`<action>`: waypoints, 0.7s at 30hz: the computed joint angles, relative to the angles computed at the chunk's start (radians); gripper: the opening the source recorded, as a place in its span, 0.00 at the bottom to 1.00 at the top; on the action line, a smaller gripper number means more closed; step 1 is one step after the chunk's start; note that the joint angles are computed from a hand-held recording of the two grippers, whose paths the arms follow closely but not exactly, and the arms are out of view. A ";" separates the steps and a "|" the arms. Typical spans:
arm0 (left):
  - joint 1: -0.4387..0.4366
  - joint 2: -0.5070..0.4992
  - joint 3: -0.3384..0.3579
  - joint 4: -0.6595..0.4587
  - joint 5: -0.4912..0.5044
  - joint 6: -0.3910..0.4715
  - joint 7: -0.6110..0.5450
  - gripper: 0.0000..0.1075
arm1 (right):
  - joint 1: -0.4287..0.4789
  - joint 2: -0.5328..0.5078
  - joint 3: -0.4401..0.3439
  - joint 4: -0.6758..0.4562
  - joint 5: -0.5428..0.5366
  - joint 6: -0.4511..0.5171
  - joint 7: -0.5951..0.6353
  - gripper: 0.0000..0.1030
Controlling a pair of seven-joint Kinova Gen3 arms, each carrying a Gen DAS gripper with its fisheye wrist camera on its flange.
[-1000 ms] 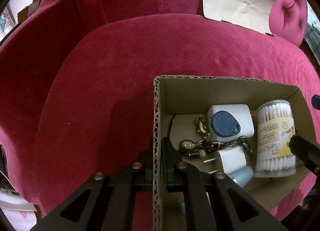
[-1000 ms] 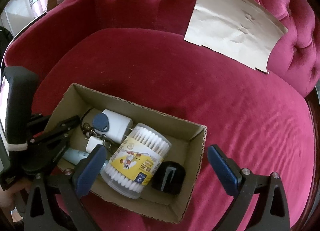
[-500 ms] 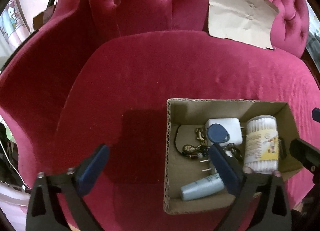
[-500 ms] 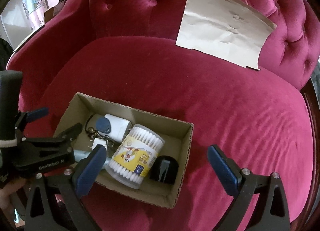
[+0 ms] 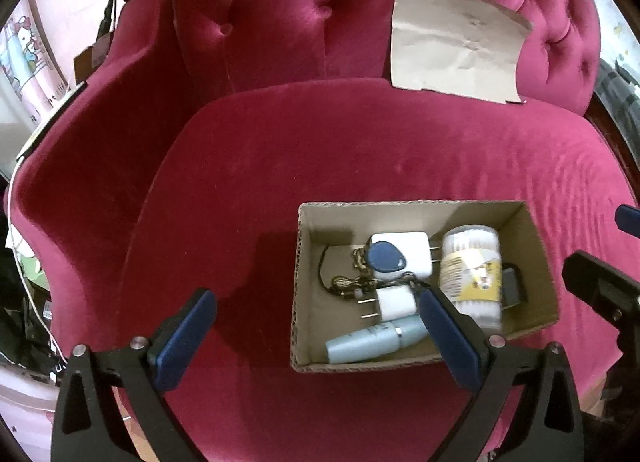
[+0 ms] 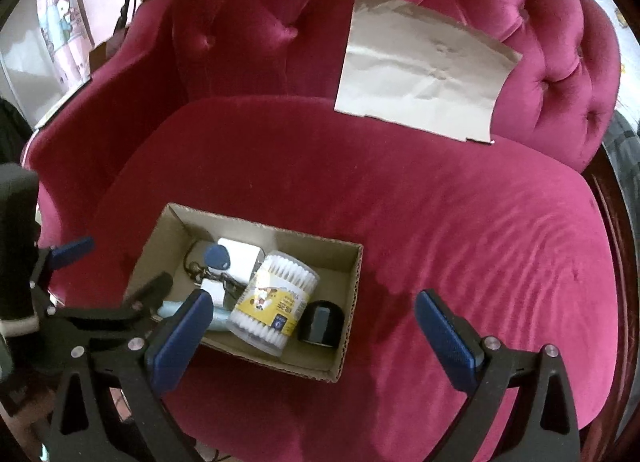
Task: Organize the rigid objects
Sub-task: 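Lower the box onto the seat and open the left gripper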
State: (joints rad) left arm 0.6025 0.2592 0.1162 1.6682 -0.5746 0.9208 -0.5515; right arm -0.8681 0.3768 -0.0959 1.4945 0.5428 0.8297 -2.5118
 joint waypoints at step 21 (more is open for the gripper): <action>0.090 -0.112 0.105 -0.031 -0.040 0.179 0.106 0.96 | -0.012 -0.162 -0.081 0.064 0.022 0.134 -0.116 1.00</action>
State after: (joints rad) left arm 0.6926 0.1471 0.2214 1.6376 -0.6149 1.1000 -0.4450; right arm -0.8799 0.2152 -0.1768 1.5586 0.5653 0.9634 -2.6277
